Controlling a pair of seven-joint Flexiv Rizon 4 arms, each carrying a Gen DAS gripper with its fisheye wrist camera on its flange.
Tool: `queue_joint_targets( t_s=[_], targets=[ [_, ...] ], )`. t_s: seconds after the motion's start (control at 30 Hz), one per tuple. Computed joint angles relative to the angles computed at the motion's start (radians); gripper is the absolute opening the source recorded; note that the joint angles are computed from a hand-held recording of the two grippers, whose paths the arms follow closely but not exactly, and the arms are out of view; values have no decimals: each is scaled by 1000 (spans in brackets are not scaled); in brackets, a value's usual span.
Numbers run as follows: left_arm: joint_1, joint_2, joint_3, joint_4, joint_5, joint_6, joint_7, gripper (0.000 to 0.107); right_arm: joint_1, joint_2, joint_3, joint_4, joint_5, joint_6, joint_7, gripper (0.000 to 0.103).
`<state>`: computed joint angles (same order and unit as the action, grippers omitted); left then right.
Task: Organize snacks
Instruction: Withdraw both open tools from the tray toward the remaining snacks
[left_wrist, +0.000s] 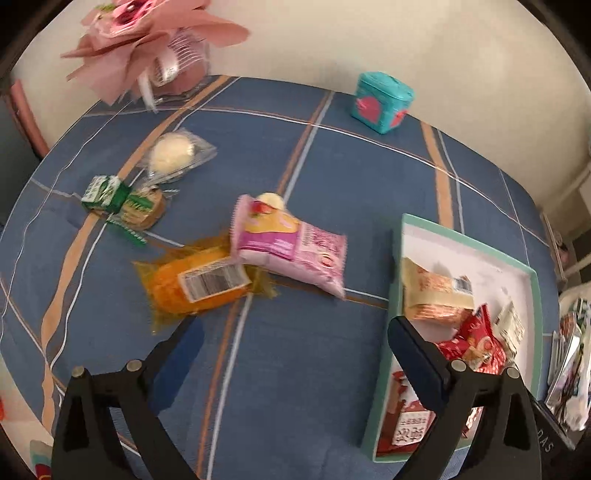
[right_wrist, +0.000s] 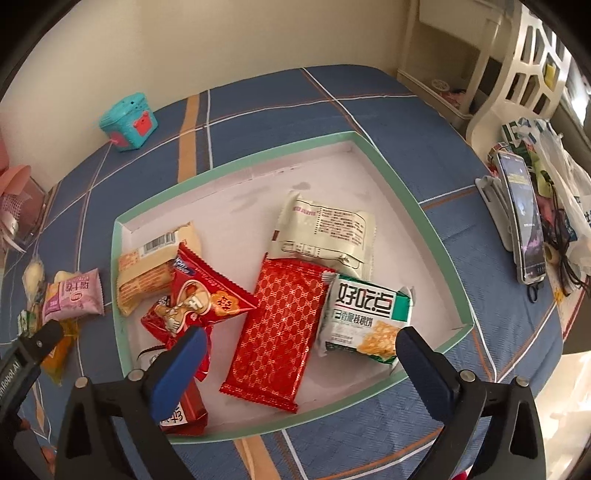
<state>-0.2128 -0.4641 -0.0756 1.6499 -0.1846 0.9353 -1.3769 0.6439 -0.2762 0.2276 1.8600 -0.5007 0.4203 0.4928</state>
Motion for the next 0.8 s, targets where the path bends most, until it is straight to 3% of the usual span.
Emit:
queue_joint_targets(
  t_s=[0.23, 0.5, 0.8],
  targets=[
    [22, -16, 5, -23, -21, -27, -32, 100, 5, -21, -7, -12, -22, 36, -7, 103],
    [50, -23, -12, -30, -61, -21, 22, 100, 27, -59, -29, -52, -92, 56, -11, 103],
    [53, -38, 17, -59, -23, 50, 26, 100, 52, -120, -63, -123, -177, 113, -51, 103]
  ],
)
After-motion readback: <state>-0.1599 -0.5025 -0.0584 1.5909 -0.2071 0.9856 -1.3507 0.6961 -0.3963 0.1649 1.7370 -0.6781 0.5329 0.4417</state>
